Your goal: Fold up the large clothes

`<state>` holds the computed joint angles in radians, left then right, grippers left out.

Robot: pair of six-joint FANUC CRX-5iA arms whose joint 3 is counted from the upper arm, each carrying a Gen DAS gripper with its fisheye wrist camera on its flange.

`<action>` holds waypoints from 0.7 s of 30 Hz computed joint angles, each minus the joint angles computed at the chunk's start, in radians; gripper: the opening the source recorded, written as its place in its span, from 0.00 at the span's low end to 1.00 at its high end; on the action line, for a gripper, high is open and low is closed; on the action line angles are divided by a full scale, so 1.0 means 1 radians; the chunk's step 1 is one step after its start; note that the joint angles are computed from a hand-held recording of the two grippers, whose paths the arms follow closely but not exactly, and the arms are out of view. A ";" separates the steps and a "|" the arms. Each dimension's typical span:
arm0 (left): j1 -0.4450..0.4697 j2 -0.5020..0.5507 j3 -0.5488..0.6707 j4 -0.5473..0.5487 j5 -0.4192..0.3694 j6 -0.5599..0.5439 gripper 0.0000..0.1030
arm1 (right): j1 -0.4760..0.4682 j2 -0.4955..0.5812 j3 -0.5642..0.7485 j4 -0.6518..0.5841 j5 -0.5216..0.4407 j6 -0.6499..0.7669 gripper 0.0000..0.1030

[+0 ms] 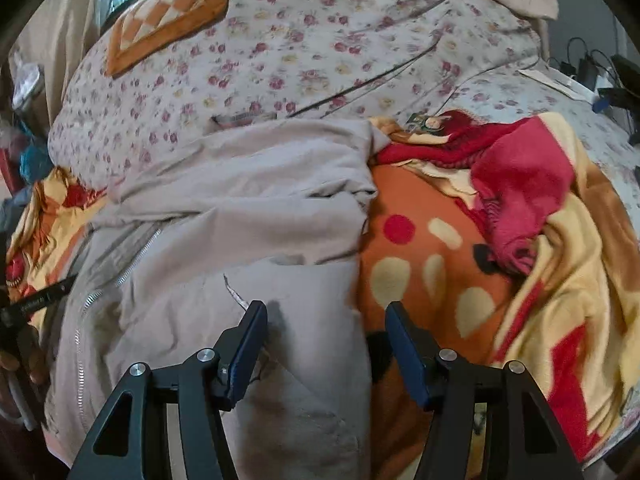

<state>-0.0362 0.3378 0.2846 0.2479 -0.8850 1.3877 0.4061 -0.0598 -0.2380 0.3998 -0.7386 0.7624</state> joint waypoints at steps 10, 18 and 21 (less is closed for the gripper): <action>0.005 -0.012 -0.016 0.024 -0.001 -0.018 0.75 | -0.041 0.010 0.020 -0.086 0.006 0.006 0.62; 0.014 -0.032 -0.046 0.058 0.005 -0.031 0.75 | -0.076 0.112 0.144 -0.102 -0.041 0.037 0.73; 0.016 -0.034 -0.043 0.058 -0.009 -0.022 0.75 | -0.104 0.141 0.197 -0.209 -0.008 0.122 0.30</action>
<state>-0.0201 0.3040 0.2418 0.3056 -0.8943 1.3652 0.3019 0.0813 -0.0405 0.1904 -0.7461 0.8840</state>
